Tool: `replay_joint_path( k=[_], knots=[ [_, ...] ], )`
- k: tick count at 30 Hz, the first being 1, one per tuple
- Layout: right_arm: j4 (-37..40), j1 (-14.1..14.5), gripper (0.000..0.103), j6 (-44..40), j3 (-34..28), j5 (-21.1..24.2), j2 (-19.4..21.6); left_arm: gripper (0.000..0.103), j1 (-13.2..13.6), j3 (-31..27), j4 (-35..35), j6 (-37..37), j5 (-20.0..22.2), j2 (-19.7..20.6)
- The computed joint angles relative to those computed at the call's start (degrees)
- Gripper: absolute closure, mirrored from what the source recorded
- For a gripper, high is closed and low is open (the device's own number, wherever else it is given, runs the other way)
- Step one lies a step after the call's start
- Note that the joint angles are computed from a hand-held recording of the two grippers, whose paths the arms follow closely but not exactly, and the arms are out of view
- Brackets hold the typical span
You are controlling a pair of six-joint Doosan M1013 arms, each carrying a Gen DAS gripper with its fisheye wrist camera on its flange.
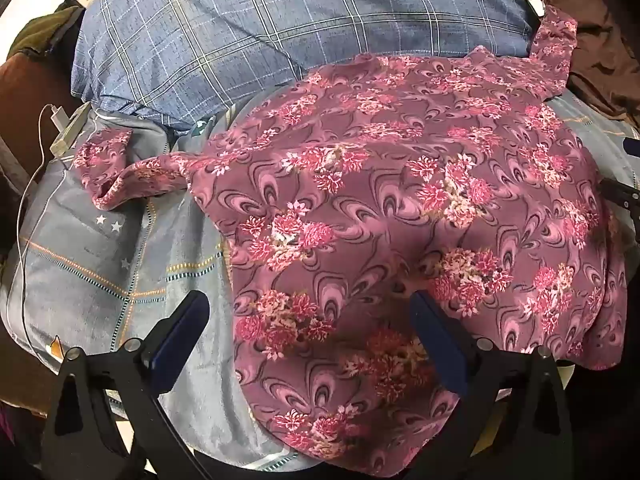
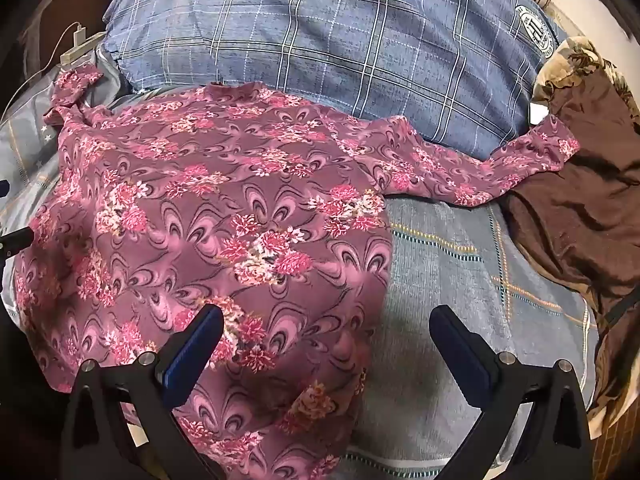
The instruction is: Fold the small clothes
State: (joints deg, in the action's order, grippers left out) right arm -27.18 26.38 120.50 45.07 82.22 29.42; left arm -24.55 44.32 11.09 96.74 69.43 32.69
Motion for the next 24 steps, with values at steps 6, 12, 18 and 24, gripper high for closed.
replay_joint_path(
  k=[6,12,18,24],
  knots=[
    [0.5,-0.5,0.000,0.7,0.6,-1.3,-0.1,0.002,-0.1,-2.5,-1.1,0.0,1.9,1.3],
    [1.3,-0.8,0.000,0.7,1.5,-1.9,-0.5,0.002,-0.3,-4.1,-1.4,0.1,2.9,2.1],
    [2.0,-0.9,0.000,1.7,2.0,-2.8,-0.8,0.002,-0.5,-4.1,-1.7,0.5,3.3,2.2],
    [2.0,-0.6,0.000,1.9,2.7,-3.3,-1.2,0.002,-0.2,-2.9,-5.0,2.3,3.9,1.6]
  ],
)
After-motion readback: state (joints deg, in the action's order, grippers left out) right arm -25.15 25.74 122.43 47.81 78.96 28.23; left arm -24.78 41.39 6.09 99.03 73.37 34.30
